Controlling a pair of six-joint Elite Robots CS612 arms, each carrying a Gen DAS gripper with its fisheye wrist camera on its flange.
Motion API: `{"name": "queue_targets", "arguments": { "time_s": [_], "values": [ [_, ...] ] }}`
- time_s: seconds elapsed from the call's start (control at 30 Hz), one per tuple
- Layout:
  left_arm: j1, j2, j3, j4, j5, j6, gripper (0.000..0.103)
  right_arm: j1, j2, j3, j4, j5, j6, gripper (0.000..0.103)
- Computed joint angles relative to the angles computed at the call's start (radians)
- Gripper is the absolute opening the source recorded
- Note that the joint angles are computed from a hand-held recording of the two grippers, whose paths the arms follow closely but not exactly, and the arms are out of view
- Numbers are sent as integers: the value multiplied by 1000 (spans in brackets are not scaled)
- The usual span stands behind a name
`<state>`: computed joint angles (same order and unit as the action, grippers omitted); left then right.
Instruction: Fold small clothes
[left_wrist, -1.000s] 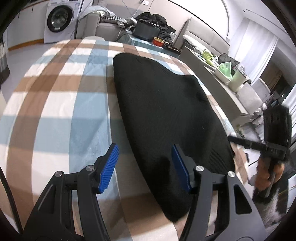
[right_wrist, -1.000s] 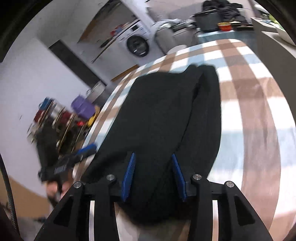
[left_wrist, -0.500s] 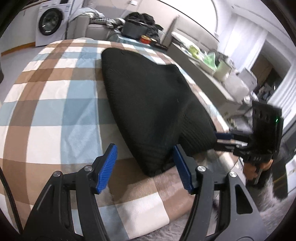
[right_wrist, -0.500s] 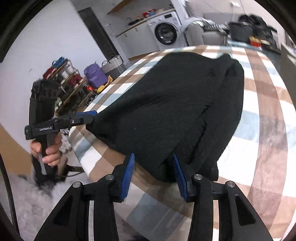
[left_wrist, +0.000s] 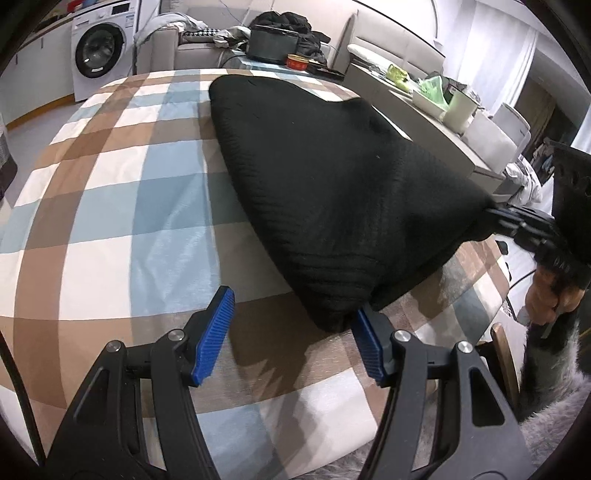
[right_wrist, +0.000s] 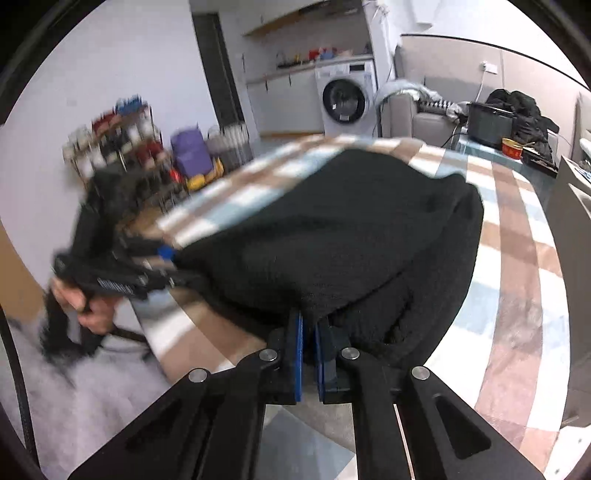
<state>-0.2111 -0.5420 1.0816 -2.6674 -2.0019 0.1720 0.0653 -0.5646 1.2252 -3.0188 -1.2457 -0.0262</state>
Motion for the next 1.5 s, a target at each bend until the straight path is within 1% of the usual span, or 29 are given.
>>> {"name": "queue_targets", "arguments": {
  "time_s": [0.07, 0.1, 0.13, 0.17, 0.23, 0.27, 0.3, 0.37, 0.43, 0.47, 0.53, 0.6, 0.63, 0.67, 0.73, 0.8, 0.83, 0.87, 0.9, 1.03, 1.07, 1.1, 1.13, 1.17, 1.2, 1.3, 1.4, 1.47, 1.5],
  "values": [
    [1, 4, -10, 15, 24, -10, 60, -7, -6, 8, -18, -2, 24, 5],
    [2, 6, -14, 27, 25, -10, 60, -9, -7, 7, 2, -20, 25, 5],
    [4, 7, -18, 40, 22, -9, 59, -8, -5, 0, 48, -54, 22, 5],
    [4, 7, -20, 53, 30, -7, 59, -8, -2, -6, 82, -62, 19, 5],
    [1, 6, -15, 43, 46, -3, 60, -4, 5, -22, 145, -93, 2, 5],
    [0, 5, -13, 40, 54, -2, 60, -2, 6, -27, 174, -93, -13, 6],
    [-1, 5, -12, 39, 57, -2, 60, 1, 3, -22, 173, -95, -23, 7],
    [-1, 5, -10, 35, 56, -5, 60, 2, 1, -14, 160, -88, -58, 17],
    [-1, 4, -9, 29, 56, -8, 60, 0, -2, -2, 151, -59, -76, 25],
    [-1, 4, -8, 26, 56, -9, 60, -1, -2, 1, 148, -49, -87, 27],
    [-2, 3, -6, 24, 57, -8, 60, 0, 2, 2, 142, -54, -99, 27],
    [-2, 3, -6, 26, 56, -10, 60, 5, 9, -4, 134, -83, -109, 26],
    [-2, 3, -6, 26, 56, -10, 60, 9, 13, -6, 123, -102, -116, 24],
    [-2, 3, -6, 26, 54, -11, 60, 14, 15, -6, 103, -130, -127, 17],
    [-1, 4, -7, 26, 52, -12, 60, 24, 15, -7, 77, -188, -139, 8],
    [0, 5, -11, 28, 46, -12, 60, 18, 8, 6, 35, -159, -116, 6],
    [1, 6, -12, 30, 43, -14, 60, 17, 0, 19, -2, -158, -120, 5],
    [2, 8, -14, 34, 40, -15, 60, 18, -5, 23, -5, -162, -132, 5],
    [3, 9, -16, 36, 38, -13, 60, 20, -13, 28, 9, -175, -151, 5],
    [2, 8, -13, 32, 46, -10, 60, 36, -17, 10, 170, -317, -222, 7],
    [2, 8, -12, 31, 47, -10, 60, 36, -17, 10, 190, -335, -225, 10],
    [2, 8, -13, 32, 47, -11, 60, 31, -19, 16, 186, -321, -216, 12],
    [2, 8, -13, 32, 46, -12, 60, 19, -25, 29, 170, -268, -192, 20],
    [2, 9, -13, 32, 47, -11, 60, 4, -31, 42, 148, -206, -156, 30],
    [2, 9, -14, 32, 48, -10, 60, -12, -35, 53, 121, -142, -98, 33],
    [2, 10, -15, 32, 47, -10, 60, -48, -35, 64, 66, -24, 54, 33],
    [2, 10, -15, 33, 46, -10, 60, -75, -13, 42, 61, 94, 209, 33],
    [2, 10, -14, 33, 46, -11, 60, -80, 7, 18, 76, 123, 286, 30],
    [2, 10, -14, 33, 46, -11, 60, -84, 18, 7, 81, 155, 304, 30]
  ]
}}
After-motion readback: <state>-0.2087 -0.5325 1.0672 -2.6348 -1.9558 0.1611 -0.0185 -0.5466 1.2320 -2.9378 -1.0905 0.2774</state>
